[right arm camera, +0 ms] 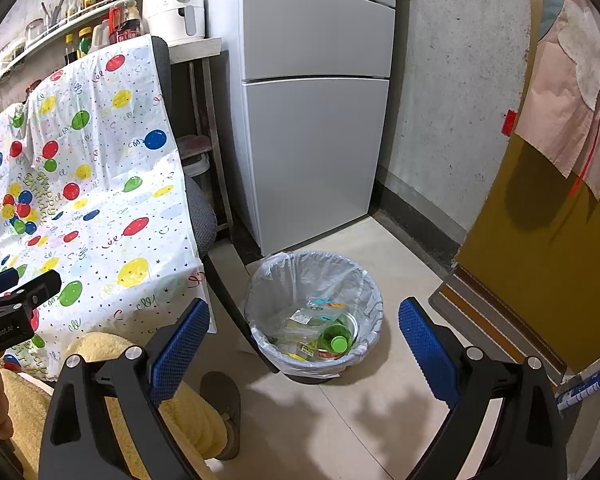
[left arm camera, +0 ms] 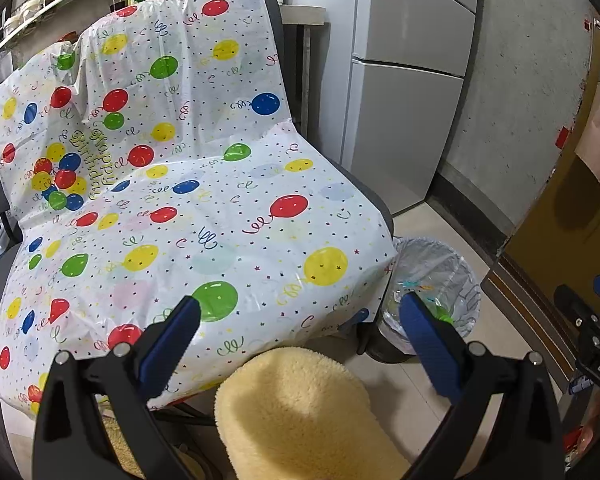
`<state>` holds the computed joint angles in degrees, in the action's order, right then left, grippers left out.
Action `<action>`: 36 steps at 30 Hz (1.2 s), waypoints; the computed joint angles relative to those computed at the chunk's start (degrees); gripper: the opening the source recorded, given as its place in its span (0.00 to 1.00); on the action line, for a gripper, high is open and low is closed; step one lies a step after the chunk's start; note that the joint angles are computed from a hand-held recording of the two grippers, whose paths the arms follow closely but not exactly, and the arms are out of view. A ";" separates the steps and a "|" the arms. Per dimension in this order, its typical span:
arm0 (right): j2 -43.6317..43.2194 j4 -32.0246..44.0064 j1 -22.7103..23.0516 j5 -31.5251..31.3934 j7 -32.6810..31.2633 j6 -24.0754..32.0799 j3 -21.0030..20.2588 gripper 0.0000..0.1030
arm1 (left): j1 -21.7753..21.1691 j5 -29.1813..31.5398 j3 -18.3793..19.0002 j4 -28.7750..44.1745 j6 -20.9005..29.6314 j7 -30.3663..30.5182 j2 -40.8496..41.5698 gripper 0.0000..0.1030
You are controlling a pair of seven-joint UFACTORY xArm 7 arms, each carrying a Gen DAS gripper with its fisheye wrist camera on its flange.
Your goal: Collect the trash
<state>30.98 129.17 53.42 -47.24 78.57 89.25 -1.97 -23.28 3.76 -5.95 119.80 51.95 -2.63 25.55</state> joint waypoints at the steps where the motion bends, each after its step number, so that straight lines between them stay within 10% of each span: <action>1: -0.01 -0.03 0.00 -0.01 -0.05 0.03 -0.01 0.92 | 0.04 -0.05 -0.01 0.27 0.17 0.08 0.17 0.94; 36: 0.11 0.03 0.02 -0.30 -0.13 0.14 -0.10 0.92 | 0.32 -0.42 0.16 0.93 0.77 -0.35 0.47 0.94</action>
